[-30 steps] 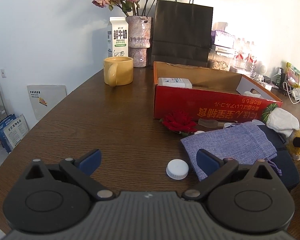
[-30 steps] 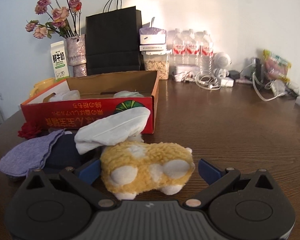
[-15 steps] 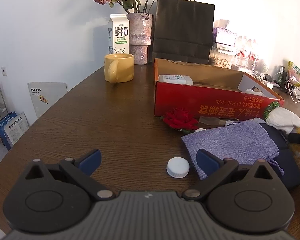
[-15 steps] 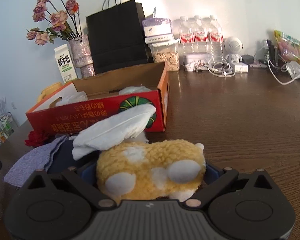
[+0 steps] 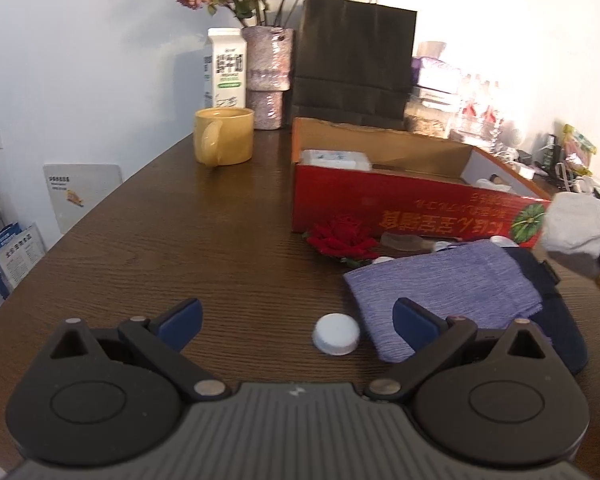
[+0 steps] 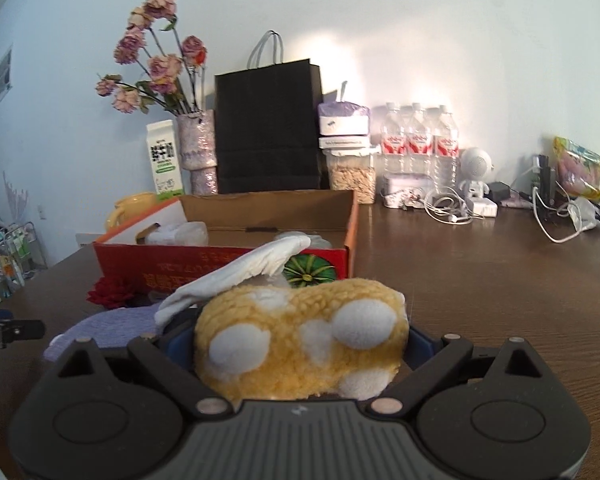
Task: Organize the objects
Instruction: 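Lift the plush toy with the right gripper while the left grasps the white cloth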
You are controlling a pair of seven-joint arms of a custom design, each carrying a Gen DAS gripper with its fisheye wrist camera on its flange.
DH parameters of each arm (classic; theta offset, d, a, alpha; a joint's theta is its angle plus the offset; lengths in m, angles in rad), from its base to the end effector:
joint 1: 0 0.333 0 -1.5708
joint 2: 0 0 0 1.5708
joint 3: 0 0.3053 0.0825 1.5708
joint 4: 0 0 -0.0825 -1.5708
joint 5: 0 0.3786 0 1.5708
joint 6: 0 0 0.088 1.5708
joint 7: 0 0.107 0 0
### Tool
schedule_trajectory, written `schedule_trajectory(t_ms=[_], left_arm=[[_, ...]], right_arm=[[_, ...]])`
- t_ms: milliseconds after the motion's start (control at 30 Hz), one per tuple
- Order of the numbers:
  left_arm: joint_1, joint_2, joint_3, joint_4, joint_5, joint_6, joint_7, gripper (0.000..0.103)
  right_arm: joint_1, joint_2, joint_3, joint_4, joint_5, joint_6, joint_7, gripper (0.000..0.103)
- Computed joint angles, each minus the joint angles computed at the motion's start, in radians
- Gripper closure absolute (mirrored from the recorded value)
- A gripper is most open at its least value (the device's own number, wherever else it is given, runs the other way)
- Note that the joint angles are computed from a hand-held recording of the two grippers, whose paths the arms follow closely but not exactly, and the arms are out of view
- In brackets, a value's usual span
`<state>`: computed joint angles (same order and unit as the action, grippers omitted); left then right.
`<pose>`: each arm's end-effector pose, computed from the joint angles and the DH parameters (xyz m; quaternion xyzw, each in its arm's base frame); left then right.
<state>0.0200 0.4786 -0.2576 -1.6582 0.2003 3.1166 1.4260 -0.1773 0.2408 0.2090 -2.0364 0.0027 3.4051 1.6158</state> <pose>0.6969 -0.1510 0.4555 -0.5563 0.6795 -0.3936 0.2720 0.6282 0.0095 0.4635 -0.5803 0.6124 -0.3501 0.4070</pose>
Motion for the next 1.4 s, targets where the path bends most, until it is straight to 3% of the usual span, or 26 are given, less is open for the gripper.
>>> schedule_trajectory(t_ms=[100, 300, 433, 667, 933, 1133, 1233, 1400], left_arm=[[0.042, 0.001, -0.06, -0.003, -0.013, 0.008, 0.038, 0.0], [0.209, 0.036, -0.302, 0.017, -0.102, -0.01, 0.206, 0.0], [0.267, 0.073, -0.416, 0.051, -0.151, -0.034, 0.322, 0.0], [0.307, 0.152, -0.552, 0.134, -0.254, -0.099, 0.487, 0.0], [0.254, 0.218, -0.559, 0.254, -0.347, -0.204, 0.595, 0.0], [0.179, 0.265, -0.498, 0.376, -0.426, -0.316, 0.585, 0.0], [0.18, 0.275, -0.5, 0.396, -0.486, -0.348, 0.608, 0.03], [0.177, 0.233, -0.475, 0.348, -0.561, -0.3, 0.66, 0.042]], right_arm=[[-0.079, 0.008, 0.087, 0.003, -0.069, 0.002, 0.039, 0.006], [-0.181, 0.047, 0.212, 0.033, -0.181, -0.004, 0.099, 0.006], [-0.217, 0.071, 0.264, 0.049, -0.217, -0.005, 0.116, 0.006], [-0.31, 0.112, 0.38, 0.073, -0.288, -0.004, 0.139, 0.006], [-0.373, 0.145, 0.456, 0.088, -0.324, -0.009, 0.139, 0.006], [-0.409, 0.157, 0.497, 0.088, -0.338, -0.009, 0.131, 0.006], [-0.402, 0.156, 0.49, 0.092, -0.328, -0.017, 0.123, 0.006], [-0.391, 0.153, 0.481, 0.088, -0.303, -0.014, 0.107, 0.006]])
